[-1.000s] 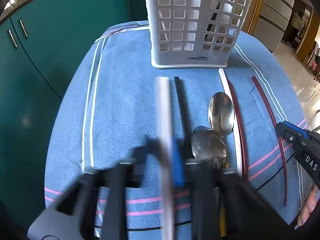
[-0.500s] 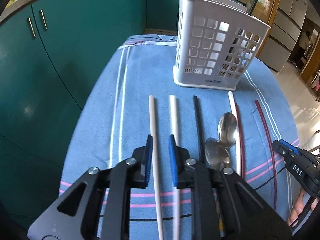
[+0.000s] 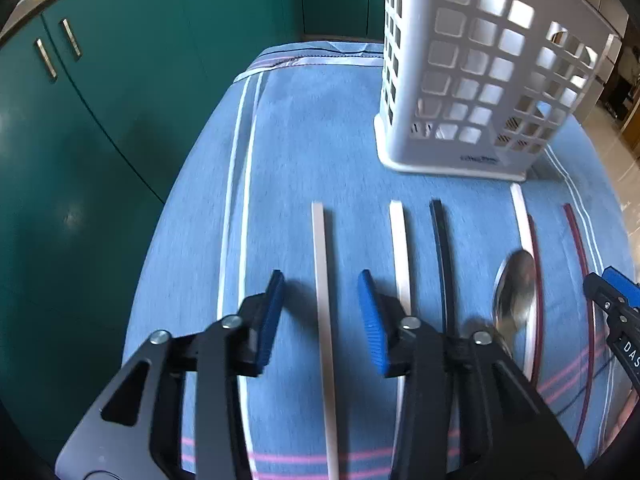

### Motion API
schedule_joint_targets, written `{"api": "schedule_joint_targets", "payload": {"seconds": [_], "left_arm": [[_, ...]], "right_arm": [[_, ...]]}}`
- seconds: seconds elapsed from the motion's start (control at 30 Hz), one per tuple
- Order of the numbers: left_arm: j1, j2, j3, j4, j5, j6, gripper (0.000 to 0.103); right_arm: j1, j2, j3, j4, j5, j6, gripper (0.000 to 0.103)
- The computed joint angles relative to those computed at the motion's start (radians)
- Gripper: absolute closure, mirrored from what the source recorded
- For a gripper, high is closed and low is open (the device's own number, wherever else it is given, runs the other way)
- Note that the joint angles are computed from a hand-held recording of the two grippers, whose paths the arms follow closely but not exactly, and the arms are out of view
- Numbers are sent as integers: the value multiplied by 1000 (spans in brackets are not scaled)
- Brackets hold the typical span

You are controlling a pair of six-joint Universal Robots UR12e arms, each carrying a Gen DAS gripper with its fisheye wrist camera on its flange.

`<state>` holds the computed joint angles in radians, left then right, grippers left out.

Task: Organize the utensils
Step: 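Lift both chopsticks and carry them over the utensil holder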

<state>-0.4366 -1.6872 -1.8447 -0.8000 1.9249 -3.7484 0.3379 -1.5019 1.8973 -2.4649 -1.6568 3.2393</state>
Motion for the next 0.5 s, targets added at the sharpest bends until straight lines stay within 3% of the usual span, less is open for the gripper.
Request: {"api": "schedule_joint_targets", "payload": {"seconds": [0.27, 0.37, 0.43, 0.47, 0.5], "left_arm": [[5, -41, 56, -58, 42, 42, 51], [14, -44, 61, -59, 25, 52, 51], [21, -43, 58, -46, 3, 55, 58], [25, -39, 50, -24, -23, 64, 69], [26, -37, 45, -8, -39, 72, 74]], "right_arm": [[-2, 60, -60, 18, 20, -21, 63], [-4, 66, -67, 18, 33, -32, 65], [-9, 64, -62, 11, 51, -41, 75], [-12, 61, -59, 8, 60, -42, 80], [-16, 58, -56, 10, 76, -42, 92]]}}
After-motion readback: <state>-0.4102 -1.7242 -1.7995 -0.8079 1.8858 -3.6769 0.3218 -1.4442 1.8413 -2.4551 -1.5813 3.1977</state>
